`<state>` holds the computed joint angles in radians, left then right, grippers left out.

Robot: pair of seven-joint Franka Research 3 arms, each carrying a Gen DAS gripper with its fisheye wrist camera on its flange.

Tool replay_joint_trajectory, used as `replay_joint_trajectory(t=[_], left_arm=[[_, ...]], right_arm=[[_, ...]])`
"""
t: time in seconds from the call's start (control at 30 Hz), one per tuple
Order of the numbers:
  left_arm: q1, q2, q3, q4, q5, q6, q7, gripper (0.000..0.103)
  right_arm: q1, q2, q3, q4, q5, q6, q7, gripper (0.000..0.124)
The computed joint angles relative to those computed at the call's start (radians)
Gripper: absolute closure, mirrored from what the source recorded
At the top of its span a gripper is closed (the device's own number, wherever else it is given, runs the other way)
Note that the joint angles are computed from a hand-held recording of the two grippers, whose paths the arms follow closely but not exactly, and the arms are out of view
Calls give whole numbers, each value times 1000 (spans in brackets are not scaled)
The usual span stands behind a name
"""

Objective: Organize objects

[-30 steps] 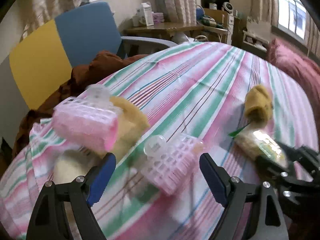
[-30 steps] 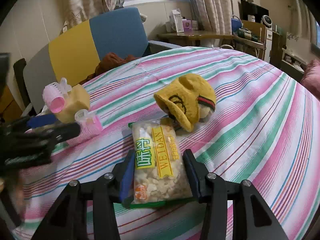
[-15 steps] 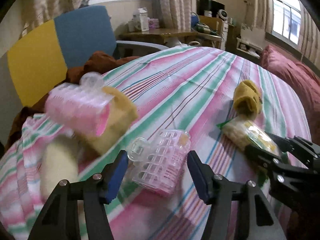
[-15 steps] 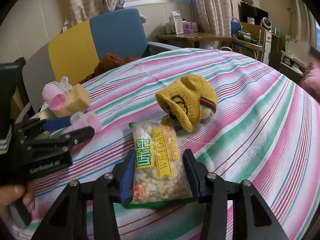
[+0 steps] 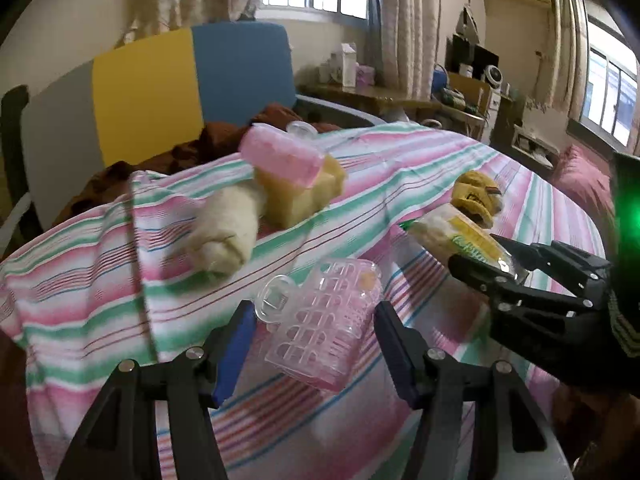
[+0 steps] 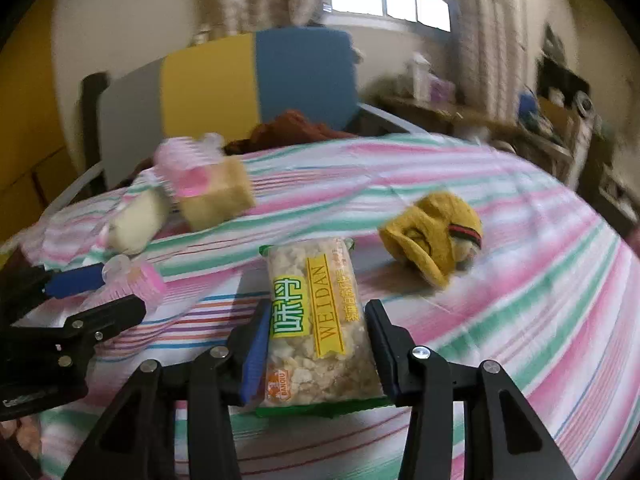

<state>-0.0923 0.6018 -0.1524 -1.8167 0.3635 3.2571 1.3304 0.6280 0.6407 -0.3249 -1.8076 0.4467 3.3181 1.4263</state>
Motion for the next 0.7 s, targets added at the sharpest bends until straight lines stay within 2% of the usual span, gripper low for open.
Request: replay_joint_trajectory(t=[0.07,0.17,0.37,0.5,0.7], left_arm=[[-54,-18,67,-27,-13,32,-28,41],[-90,-42,116,-69,-28,63,-51,41],[-203,-89,245,-171,-95,157,-50,41],[-219,-117,258,-233,-154,206,-3,41],[-118,-142,164,-284,-160,224,12,41]], right_arm=[[17,4,-12,0,-10,7,-15,77],[0,-4,15,-7,-18,19,-45,77],[73,9,-63,-8,12,3,-42,77],[126,6,-103,-31,30,32,-65,77],[318,45,-260,-60,115,53,-154,77]])
